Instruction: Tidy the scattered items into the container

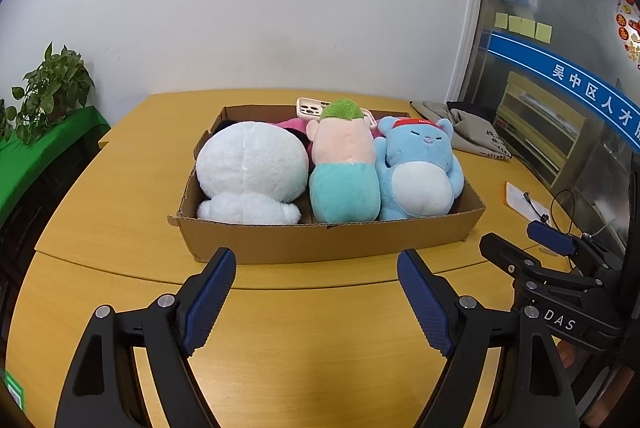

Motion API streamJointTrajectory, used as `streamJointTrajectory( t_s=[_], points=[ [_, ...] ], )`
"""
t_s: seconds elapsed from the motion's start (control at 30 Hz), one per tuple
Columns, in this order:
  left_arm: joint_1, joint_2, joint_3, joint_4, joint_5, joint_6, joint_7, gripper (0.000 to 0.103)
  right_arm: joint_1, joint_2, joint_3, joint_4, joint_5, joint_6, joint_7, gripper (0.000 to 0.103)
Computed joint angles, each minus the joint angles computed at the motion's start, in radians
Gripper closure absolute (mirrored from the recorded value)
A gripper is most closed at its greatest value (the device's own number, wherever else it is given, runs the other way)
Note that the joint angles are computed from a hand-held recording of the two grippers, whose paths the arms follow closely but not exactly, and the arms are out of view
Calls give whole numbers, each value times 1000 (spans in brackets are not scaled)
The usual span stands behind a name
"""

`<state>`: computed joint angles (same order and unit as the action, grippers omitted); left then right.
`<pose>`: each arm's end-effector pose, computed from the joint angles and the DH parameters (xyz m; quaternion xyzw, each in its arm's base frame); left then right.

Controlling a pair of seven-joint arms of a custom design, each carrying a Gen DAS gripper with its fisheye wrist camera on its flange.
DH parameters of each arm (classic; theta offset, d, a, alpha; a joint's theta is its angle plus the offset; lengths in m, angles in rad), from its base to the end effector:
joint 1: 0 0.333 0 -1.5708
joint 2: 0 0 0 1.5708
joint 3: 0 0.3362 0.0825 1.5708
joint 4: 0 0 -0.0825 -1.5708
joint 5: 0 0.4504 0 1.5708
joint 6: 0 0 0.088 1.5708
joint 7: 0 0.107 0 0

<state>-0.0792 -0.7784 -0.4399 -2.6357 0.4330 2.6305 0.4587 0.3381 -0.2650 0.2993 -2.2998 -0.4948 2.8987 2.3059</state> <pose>0.3636 -0.2340 0.5312 -0.7191 0.5381 -0.3121 0.3097 0.4347 0.3696 0.5331 -0.7397 0.5134 -0.2258 0.3718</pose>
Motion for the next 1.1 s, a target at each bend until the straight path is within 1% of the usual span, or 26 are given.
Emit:
streamJointTrajectory(
  t_s=[0.3, 0.63, 0.73, 0.83, 0.93, 1.1],
  points=[
    [-4, 4, 2, -3, 0, 7, 0, 17, 2, 3, 3, 3, -10, -6, 8, 21],
    [-4, 14, -1, 3, 1, 1, 4, 17, 13, 8, -8, 1, 6, -6, -6, 21],
    [0, 17, -9, 9, 6, -10, -3, 17, 14, 5, -10, -3, 10, -7, -10, 21],
    [11, 20, -25, 21, 20, -47, -23, 17, 6, 2, -6, -5, 4, -4, -2, 21],
    [-20, 33, 12, 14, 2, -29, -9, 17, 3, 0, -5, -8, 1, -1, -1, 21],
    [-28, 46, 14, 19, -3, -31, 1, 17, 0, 1, -4, -10, 2, 3, -1, 21]
  ],
)
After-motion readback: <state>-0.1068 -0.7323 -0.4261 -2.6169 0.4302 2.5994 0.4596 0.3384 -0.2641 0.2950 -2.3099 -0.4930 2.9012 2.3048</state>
